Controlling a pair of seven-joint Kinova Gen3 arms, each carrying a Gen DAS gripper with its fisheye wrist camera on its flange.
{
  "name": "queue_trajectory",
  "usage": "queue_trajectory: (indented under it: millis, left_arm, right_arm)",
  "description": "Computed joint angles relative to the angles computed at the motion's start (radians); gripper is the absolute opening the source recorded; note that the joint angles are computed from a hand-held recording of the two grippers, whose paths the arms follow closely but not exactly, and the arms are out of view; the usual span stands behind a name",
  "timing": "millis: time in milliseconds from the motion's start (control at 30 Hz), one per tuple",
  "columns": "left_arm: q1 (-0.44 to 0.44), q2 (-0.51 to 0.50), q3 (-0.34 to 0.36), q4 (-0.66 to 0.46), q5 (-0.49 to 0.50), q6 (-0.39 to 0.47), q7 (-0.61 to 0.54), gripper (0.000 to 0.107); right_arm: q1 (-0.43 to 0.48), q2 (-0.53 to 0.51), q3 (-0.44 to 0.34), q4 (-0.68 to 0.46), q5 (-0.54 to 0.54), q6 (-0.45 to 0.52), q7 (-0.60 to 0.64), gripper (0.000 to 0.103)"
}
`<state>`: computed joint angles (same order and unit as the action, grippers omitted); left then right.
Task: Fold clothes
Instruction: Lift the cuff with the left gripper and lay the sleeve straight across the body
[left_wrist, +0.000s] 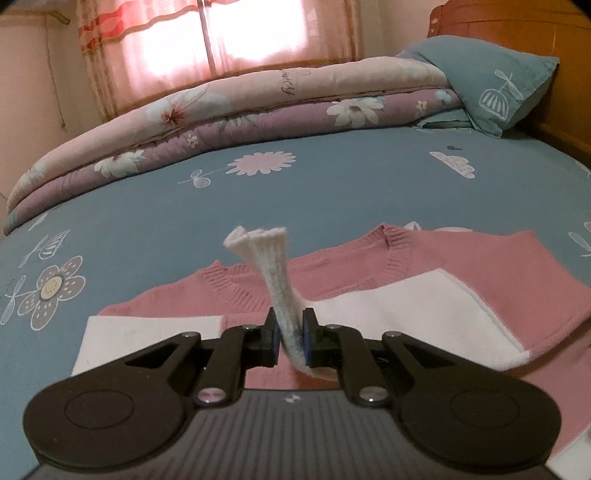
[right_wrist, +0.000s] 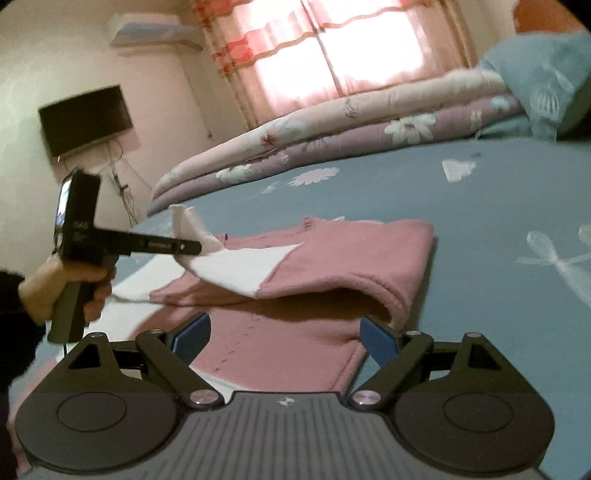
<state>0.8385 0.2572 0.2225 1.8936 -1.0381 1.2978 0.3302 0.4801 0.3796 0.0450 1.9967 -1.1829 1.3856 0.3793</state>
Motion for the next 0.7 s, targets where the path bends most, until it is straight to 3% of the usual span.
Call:
queue_trajectory:
  millis: [100, 300, 467, 700]
  left_arm:
    - [0.002, -0.009, 0.000, 0.012, -0.008, 0.002, 0.014, 0.010]
    - [-0.005, -0.032, 0.012, 0.047, -0.020, -0.007, 0.039, 0.012]
    - [-0.004, -0.018, 0.023, 0.058, -0.024, -0.011, 0.035, 0.013]
    - [0.007, -0.007, 0.017, 0.082, -0.017, -0.028, 0.060, 0.014]
  right_arm:
    - [-0.018, 0.017, -0.009, 0.000, -0.029, -0.025, -0.028, 0.091]
    - [-0.082, -0.038, -0.013, 0.092, -0.145, -0.218, 0.035, 0.091]
    - [-0.097, -0.066, -0.012, 0.155, -0.245, -0.286, 0.124, 0.091]
    - [-0.103, -0.058, 0.012, 0.078, -0.100, -0.228, 0.049, 0.095]
